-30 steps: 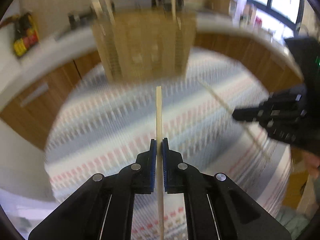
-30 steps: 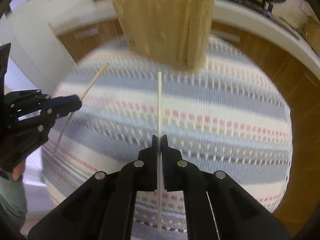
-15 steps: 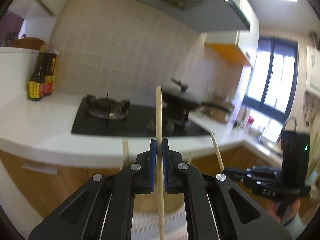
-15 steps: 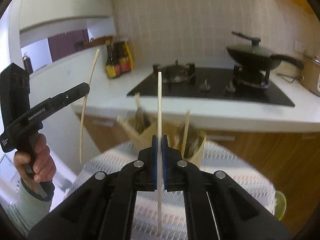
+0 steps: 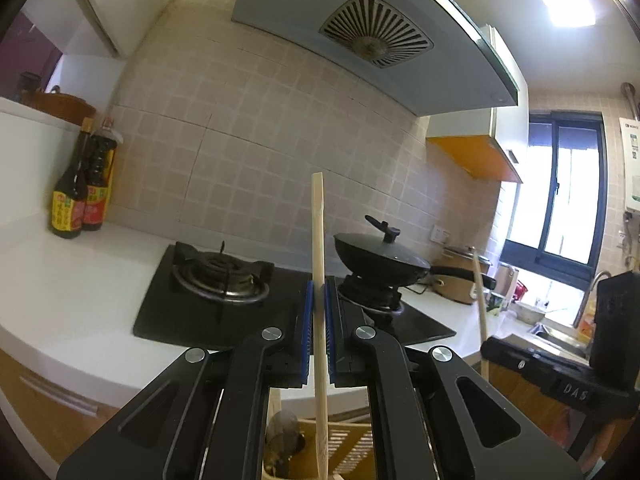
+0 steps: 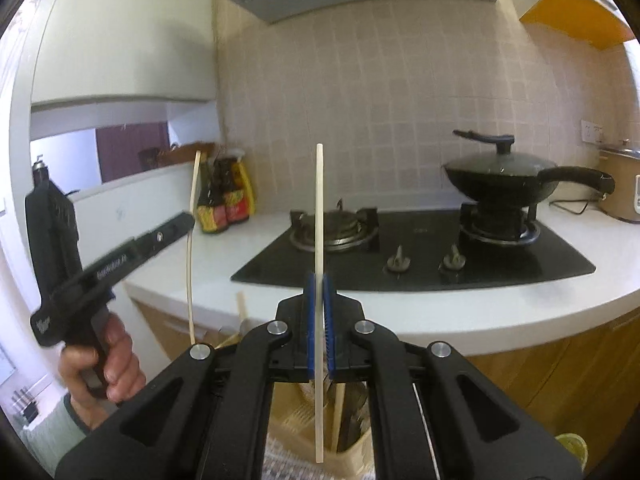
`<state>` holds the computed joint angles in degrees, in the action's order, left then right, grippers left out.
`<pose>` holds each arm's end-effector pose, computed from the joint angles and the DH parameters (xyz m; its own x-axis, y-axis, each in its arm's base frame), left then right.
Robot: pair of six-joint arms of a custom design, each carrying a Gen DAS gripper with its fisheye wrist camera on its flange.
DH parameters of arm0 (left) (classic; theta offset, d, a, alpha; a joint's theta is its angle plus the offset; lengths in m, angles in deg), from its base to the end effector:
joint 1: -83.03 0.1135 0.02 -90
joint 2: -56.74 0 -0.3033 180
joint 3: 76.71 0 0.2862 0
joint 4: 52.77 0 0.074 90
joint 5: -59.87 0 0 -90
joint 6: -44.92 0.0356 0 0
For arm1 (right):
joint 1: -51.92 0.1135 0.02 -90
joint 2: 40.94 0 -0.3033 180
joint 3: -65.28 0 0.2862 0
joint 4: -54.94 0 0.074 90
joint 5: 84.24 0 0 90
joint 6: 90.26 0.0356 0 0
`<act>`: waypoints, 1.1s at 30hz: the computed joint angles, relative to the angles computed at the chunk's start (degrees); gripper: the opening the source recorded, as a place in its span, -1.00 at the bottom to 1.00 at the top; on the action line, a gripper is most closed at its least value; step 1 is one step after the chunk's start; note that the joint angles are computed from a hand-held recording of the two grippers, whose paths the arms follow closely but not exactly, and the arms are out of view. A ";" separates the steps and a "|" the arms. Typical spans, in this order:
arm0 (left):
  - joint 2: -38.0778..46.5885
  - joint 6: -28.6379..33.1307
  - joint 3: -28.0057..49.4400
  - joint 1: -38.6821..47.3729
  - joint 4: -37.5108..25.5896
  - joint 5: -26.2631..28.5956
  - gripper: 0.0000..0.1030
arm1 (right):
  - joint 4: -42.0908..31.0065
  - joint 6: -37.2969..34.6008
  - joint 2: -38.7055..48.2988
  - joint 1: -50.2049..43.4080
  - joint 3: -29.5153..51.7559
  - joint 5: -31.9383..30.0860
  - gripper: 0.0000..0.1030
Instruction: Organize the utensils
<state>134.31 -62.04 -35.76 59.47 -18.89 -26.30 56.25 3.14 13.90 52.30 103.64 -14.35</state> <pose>0.2684 -0.1196 0.2337 -0.1761 -0.2407 -0.9545 0.4272 0.8549 -0.2944 0.2234 0.0137 0.2522 -0.2813 0.0538 -0.9581 -0.3219 0.9353 0.1471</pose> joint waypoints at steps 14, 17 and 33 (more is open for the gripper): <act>11.98 0.73 -1.19 -2.24 15.15 -8.37 -0.92 | 24.40 2.42 11.27 2.99 -7.77 8.26 -0.94; 12.23 0.60 -2.24 -2.27 16.49 -8.40 -0.91 | 22.14 2.45 10.74 1.92 -7.80 6.07 -0.93; -19.28 -0.46 -17.37 -6.87 -4.20 -9.19 0.48 | -16.25 0.90 -28.46 -6.64 -12.59 1.38 0.29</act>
<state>115.03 -62.49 -53.13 52.60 -23.08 -35.49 40.00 4.04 -14.56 45.66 91.05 -12.96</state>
